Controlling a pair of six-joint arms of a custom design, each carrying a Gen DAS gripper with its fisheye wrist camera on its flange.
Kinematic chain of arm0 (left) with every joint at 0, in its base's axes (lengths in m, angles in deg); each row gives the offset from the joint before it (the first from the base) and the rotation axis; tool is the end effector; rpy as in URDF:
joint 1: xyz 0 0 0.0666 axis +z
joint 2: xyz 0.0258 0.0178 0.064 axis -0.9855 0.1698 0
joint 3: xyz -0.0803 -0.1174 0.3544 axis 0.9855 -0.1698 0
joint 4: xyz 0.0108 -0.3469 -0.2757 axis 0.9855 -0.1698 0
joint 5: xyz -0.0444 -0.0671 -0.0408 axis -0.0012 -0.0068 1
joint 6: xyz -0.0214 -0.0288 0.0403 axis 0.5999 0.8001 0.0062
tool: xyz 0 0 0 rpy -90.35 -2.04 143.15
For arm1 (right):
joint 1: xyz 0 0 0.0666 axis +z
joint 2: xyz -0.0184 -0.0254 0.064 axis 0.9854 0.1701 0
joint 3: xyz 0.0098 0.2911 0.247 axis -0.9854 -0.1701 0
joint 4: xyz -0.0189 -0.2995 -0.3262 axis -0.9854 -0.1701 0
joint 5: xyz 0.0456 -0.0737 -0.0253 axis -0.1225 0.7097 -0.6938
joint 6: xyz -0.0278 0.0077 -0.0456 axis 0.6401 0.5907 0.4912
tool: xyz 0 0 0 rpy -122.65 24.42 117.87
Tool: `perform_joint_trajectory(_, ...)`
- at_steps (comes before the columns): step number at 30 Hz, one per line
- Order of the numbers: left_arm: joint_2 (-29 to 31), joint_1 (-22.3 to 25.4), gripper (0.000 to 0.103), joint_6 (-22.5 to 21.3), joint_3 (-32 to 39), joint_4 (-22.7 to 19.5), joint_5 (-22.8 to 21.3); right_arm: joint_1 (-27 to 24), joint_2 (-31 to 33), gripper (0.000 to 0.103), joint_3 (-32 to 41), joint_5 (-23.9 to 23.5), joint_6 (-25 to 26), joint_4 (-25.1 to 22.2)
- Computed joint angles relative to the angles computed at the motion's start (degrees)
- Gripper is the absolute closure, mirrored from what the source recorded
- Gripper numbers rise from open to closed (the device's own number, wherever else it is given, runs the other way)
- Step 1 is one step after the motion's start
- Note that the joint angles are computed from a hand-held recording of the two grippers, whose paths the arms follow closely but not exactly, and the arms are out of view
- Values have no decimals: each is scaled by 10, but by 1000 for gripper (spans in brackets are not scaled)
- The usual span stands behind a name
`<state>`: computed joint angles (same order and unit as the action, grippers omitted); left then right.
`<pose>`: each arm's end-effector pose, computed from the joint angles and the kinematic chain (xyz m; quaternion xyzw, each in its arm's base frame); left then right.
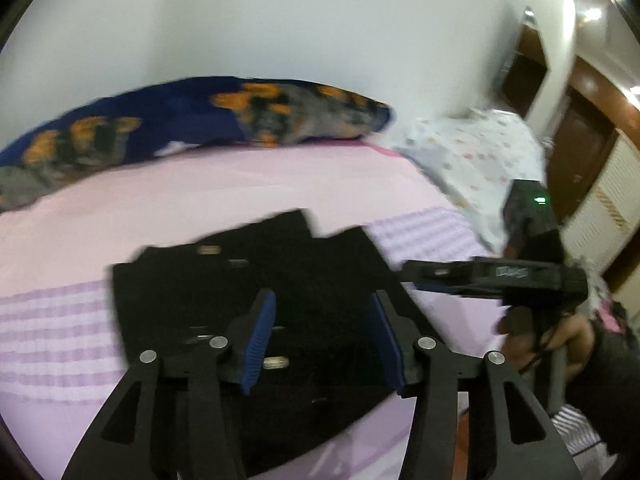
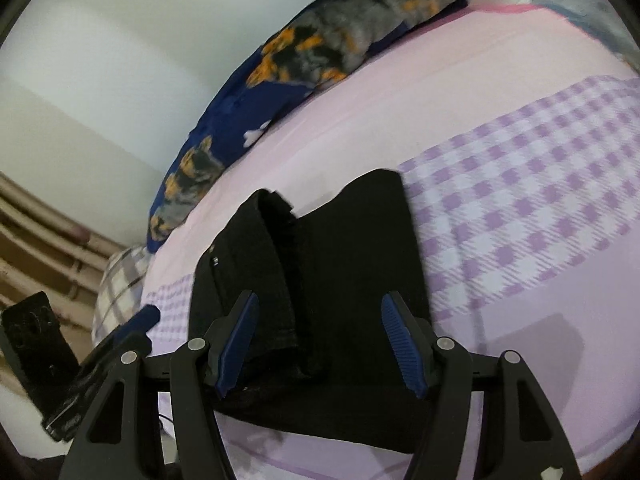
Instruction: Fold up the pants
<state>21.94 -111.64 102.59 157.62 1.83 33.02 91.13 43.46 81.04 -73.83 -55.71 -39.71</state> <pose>0.4683 -0.2909 0.3938 0.1554 0.8996 -0.2016 0.3550 0.4737 0.1073 0.3466 0.0788 0.9090 0.3271 0.2458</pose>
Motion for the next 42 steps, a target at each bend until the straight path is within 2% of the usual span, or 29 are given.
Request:
perform_joint_trajectory(5, -7, 40, 52, 30, -19, -27, -44, 0, 48, 41, 38, -64, 19, -22)
perform_joint_trajectory(11, -5, 67, 52, 56, -39, -37, -64, 8, 104, 42, 90, -71, 76, -88)
perform_joint_trajectory(15, -1, 73, 52, 67, -49, -43, -64, 8, 125, 46, 106, -86, 100, -98)
perform_joint_trajectory(18, 2, 76, 52, 73, -54, -45, -62, 8, 140, 54, 116, -96, 105, -102)
perform_joint_trajectory(20, 4, 80, 52, 80, -56, -45, -63, 9, 150, 61, 119, -104, 99, -94)
perform_joint_trajectory(26, 7, 97, 52, 109, -63, -49, -55, 15, 170, 72, 130, -122, 90, -62)
perform_joint_trajectory(30, 14, 104, 52, 116, -62, -52, -43, 17, 171, 78, 122, -136, 54, -31)
perform_joint_trajectory(31, 16, 104, 52, 118, -61, -52, -43, 17, 166, 85, 116, -140, 44, -22)
perform_joint_trajectory(32, 18, 104, 52, 120, -61, -52, -42, 20, 158, 90, 111, -134, 35, -14)
perform_joint_trajectory(37, 23, 105, 50, 131, -55, -58, -47, 44, 123, 92, 107, -56, 37, -21)
perform_joint_trajectory(42, 14, 111, 50, 154, -58, -64, -51, 58, 93, 94, 109, -13, 22, -27)
